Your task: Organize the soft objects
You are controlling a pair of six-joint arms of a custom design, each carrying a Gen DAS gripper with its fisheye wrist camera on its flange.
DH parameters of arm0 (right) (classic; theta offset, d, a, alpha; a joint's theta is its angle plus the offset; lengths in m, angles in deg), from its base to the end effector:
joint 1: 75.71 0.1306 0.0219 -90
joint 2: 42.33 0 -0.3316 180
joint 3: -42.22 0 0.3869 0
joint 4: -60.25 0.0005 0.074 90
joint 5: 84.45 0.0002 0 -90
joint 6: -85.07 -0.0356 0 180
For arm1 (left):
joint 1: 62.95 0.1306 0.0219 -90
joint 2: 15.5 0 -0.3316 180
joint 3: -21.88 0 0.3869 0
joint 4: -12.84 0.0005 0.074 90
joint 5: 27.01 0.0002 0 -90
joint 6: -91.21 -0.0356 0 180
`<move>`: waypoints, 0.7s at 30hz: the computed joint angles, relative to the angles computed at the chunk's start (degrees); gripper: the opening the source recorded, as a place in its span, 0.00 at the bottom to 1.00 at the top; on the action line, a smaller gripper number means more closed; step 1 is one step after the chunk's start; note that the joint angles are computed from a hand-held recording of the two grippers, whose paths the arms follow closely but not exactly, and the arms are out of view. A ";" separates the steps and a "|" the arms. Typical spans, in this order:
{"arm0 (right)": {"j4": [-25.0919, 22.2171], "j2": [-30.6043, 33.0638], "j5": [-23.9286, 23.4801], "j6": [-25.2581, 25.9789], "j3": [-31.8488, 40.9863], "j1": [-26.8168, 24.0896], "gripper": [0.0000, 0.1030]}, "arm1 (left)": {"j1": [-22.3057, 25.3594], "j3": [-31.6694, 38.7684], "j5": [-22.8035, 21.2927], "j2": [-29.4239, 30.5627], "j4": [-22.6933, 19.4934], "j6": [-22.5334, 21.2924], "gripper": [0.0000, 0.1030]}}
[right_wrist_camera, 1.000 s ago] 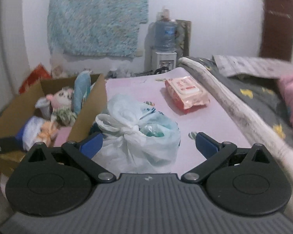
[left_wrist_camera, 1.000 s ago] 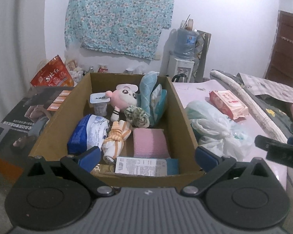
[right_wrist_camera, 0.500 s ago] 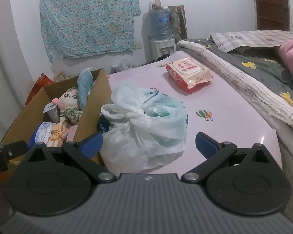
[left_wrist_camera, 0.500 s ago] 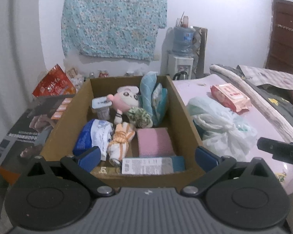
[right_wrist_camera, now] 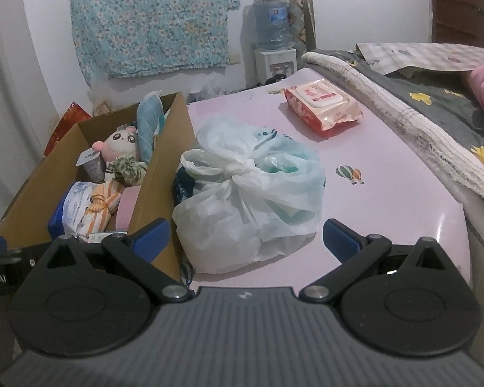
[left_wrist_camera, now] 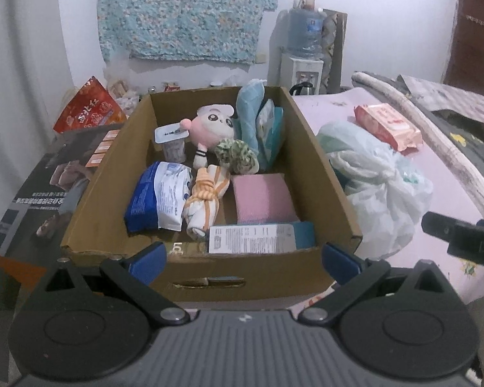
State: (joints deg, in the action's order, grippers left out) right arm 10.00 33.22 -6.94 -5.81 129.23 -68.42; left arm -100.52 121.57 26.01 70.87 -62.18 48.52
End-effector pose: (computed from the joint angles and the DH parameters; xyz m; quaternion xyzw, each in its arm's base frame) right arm 0.3988 0.0583 0.4603 -0.0971 0.8924 0.1285 0.4215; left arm 0.3502 -0.2430 0.4604 -0.1553 0.9097 0.0705 0.3786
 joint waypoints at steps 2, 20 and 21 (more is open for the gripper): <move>-0.44 0.06 -0.05 -0.29 0.19 -0.01 0.99 | -0.06 -0.17 0.50 -0.14 -0.05 -0.29 1.00; -4.33 -0.33 -0.20 0.38 0.46 1.11 0.99 | 0.22 -0.27 2.20 -1.02 -2.84 2.59 1.00; -4.47 -0.35 -0.20 0.50 0.46 1.15 0.99 | 0.25 -0.23 2.32 -1.00 -3.19 2.96 1.00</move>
State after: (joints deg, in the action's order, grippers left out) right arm 5.52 32.87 -7.14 -5.31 129.69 -67.28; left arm -100.27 121.34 28.33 69.88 -65.37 51.47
